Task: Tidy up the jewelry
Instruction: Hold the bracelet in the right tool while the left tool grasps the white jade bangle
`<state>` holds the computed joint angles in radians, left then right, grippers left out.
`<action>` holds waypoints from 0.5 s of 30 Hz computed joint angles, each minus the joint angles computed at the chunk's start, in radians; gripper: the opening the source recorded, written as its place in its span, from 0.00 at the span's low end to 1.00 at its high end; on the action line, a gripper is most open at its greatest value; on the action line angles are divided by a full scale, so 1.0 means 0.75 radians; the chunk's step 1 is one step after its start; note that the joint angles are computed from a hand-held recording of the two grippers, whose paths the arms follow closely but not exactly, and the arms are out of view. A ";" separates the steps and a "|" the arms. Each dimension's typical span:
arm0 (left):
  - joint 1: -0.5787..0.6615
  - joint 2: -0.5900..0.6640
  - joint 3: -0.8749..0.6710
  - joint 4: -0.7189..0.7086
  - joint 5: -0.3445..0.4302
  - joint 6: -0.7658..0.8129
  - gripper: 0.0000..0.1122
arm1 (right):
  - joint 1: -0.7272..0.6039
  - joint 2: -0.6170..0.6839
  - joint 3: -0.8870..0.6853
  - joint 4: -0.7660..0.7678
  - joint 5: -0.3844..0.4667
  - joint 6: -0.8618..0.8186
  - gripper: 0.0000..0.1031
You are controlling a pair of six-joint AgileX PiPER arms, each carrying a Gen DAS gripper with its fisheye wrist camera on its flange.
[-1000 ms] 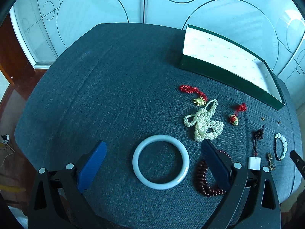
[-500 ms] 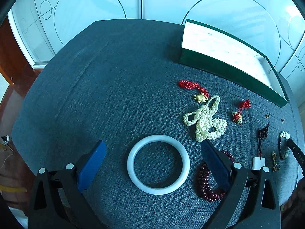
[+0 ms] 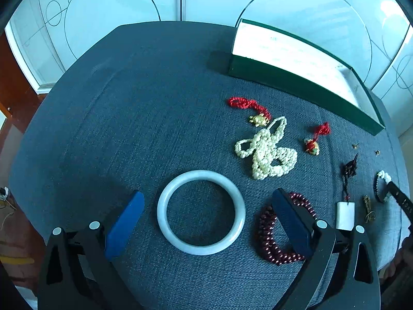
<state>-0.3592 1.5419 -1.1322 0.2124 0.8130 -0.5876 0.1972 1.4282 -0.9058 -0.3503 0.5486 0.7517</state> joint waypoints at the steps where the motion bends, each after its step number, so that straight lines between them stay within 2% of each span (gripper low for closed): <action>1: 0.002 0.001 0.004 0.005 0.001 -0.004 0.88 | -0.007 -0.002 0.003 0.020 -0.008 -0.021 0.13; 9: 0.001 0.015 0.024 0.045 0.010 -0.050 0.88 | -0.087 -0.031 0.030 0.234 -0.059 -0.261 0.13; 15: -0.060 0.043 0.018 0.165 0.019 -0.166 0.88 | -0.110 -0.036 0.025 0.336 -0.053 -0.402 0.13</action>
<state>-0.4041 1.5739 -1.1188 0.3363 0.8269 -0.7121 0.1146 1.4008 -0.8872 -0.0981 0.5089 0.4505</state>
